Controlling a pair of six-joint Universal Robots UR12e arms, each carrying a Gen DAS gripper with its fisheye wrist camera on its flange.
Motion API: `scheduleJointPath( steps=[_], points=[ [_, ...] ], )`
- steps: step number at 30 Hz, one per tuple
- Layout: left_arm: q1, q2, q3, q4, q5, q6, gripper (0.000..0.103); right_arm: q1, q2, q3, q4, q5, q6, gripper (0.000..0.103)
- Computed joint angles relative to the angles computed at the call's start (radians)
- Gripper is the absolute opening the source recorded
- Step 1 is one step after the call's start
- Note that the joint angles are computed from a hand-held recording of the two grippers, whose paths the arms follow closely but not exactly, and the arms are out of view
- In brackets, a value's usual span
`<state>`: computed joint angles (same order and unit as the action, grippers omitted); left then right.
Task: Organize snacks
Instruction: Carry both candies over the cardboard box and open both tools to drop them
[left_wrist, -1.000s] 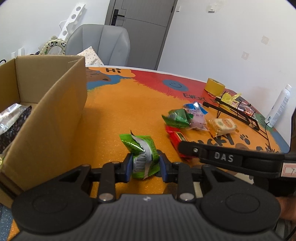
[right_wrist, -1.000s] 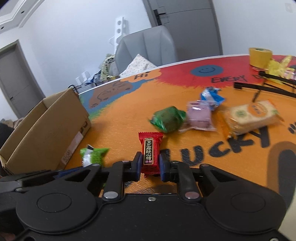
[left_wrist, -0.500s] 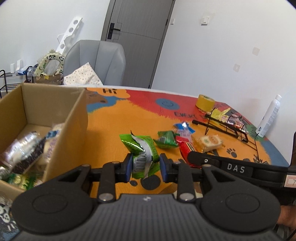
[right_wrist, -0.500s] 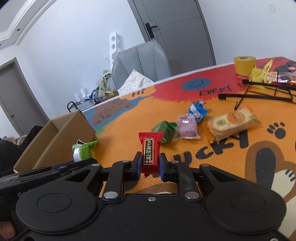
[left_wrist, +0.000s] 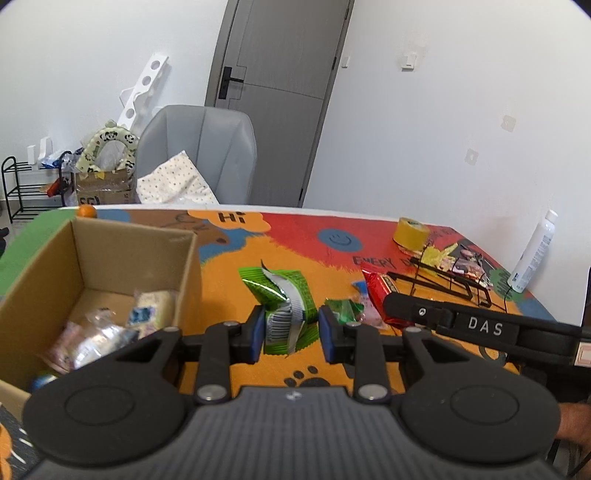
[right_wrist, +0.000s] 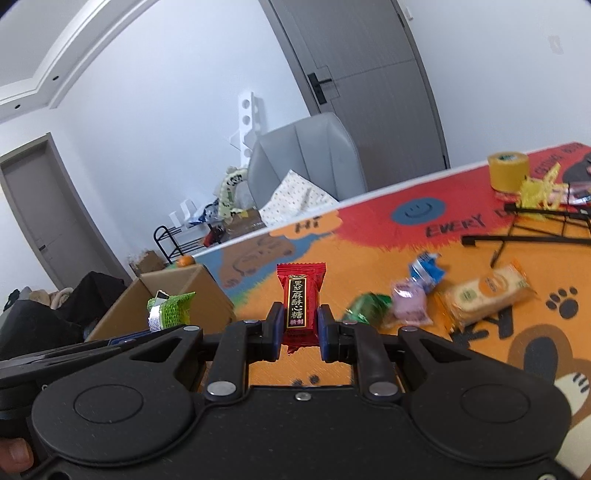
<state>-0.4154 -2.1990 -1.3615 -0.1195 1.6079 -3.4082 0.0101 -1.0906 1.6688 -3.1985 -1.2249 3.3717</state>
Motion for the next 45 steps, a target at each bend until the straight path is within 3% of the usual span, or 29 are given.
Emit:
scheduleJointPath(
  steps=[27,45],
  points=[
    [0.076,0.071,-0.067,0.013,0.068,-0.016,0.029,0.062,0.041,-0.108,0.006,0.025,-0.021,0.018],
    [0.114,0.058,-0.074,-0.018,0.062,-0.069,0.033,0.107,0.072,-0.163,0.06,0.017,-0.048,0.018]
  ],
)
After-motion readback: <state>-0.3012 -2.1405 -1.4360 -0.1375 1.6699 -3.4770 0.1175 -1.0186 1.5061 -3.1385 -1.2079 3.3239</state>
